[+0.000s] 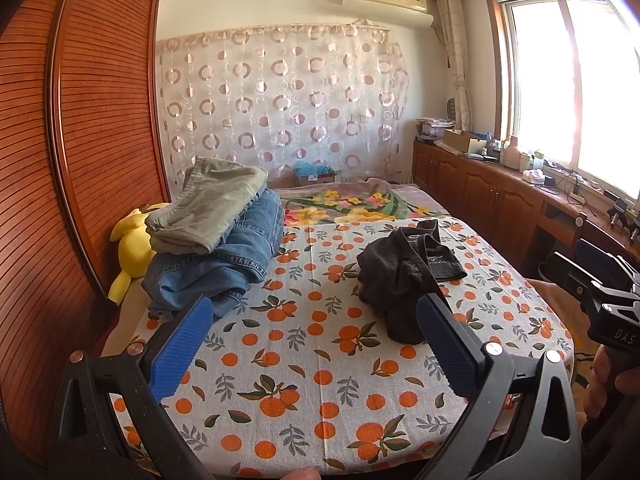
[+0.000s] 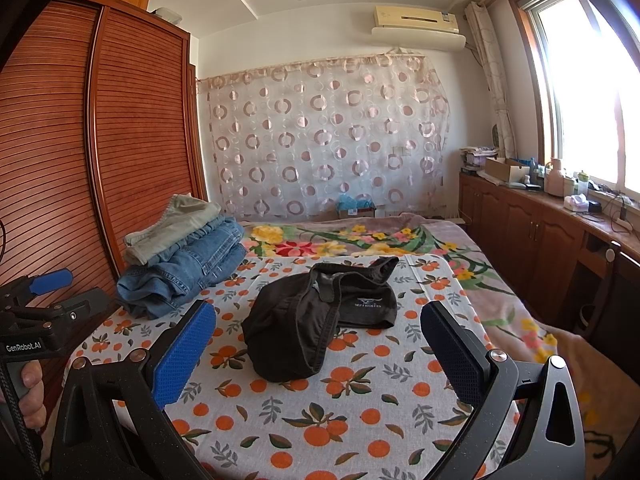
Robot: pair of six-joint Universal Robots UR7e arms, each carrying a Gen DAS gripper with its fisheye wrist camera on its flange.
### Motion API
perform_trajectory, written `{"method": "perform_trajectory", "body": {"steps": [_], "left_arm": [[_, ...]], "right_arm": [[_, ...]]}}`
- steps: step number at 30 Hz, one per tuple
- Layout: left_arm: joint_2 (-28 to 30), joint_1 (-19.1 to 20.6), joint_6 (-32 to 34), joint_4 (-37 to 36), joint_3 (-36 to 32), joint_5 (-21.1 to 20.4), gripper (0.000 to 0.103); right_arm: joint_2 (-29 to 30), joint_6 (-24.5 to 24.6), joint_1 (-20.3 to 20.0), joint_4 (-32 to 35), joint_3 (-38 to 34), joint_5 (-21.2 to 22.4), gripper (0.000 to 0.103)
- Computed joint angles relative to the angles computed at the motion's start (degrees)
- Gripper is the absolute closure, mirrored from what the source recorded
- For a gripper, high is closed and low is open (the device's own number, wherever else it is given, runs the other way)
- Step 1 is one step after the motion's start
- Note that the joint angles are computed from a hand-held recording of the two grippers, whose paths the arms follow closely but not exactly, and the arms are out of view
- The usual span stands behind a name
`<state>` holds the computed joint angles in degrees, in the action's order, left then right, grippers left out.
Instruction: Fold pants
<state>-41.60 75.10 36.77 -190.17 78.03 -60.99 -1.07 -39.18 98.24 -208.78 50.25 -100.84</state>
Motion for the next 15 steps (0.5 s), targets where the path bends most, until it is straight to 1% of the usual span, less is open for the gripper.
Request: {"method": "perform_trajectory", "body": {"steps": [15], "left_arm": [[-0.03,-0.12,-0.06,0.58,-0.25,0.30,0.001]], "right_arm": [[0.21,0.17,0.08,0.28,-0.36,-0.38,0.001]]}}
